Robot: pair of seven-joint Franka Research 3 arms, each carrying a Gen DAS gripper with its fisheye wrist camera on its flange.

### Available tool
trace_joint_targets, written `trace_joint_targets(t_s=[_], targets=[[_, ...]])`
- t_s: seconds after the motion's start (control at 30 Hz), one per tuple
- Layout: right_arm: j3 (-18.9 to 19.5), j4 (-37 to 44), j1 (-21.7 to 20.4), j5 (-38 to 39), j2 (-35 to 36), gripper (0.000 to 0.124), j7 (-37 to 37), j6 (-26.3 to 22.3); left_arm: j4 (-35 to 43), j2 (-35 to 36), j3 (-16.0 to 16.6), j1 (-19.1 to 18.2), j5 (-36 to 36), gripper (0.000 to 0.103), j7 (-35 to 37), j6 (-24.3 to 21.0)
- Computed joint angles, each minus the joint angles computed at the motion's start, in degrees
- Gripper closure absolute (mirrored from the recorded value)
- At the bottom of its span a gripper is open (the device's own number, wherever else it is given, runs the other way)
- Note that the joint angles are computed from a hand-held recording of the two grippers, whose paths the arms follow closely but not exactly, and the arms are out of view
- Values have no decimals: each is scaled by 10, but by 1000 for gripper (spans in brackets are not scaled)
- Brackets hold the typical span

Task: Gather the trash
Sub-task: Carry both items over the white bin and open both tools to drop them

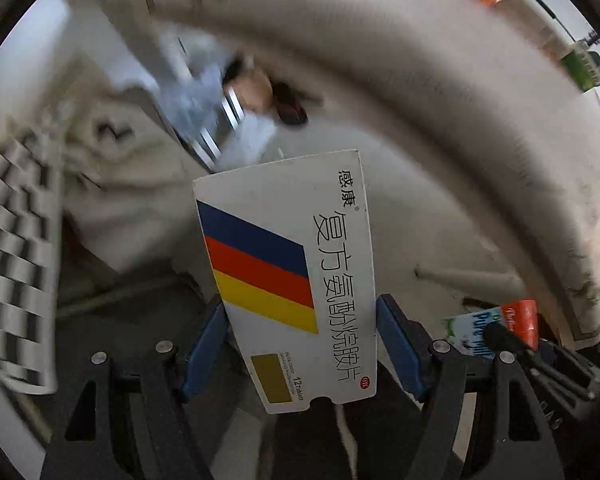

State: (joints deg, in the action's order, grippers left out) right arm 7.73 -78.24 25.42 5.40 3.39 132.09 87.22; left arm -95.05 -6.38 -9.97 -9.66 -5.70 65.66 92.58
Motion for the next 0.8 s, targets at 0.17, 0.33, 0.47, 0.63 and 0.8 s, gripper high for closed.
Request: trace_joint_targets(t_s=[0.17,0.33,0.47,0.63,0.8], targets=[[5,-205,-4,25,-55,90,-8,148,-137,3,19,10,-114,31,37,99],[13,-350,-6,21,-56,90,-19,287,-205,60,17,21,-167,31,78,181],[8,-406,-8,37,-19,90,-31,378,-222,116,8,33,-191,30,125,222],[1,-426,-4,40,45,90,-45,457,-225,175,-6,50,-207,29,149,240],[0,-424,-9,92,97,77,-93,501,-240,188,-13,64,-220,0,143,257]])
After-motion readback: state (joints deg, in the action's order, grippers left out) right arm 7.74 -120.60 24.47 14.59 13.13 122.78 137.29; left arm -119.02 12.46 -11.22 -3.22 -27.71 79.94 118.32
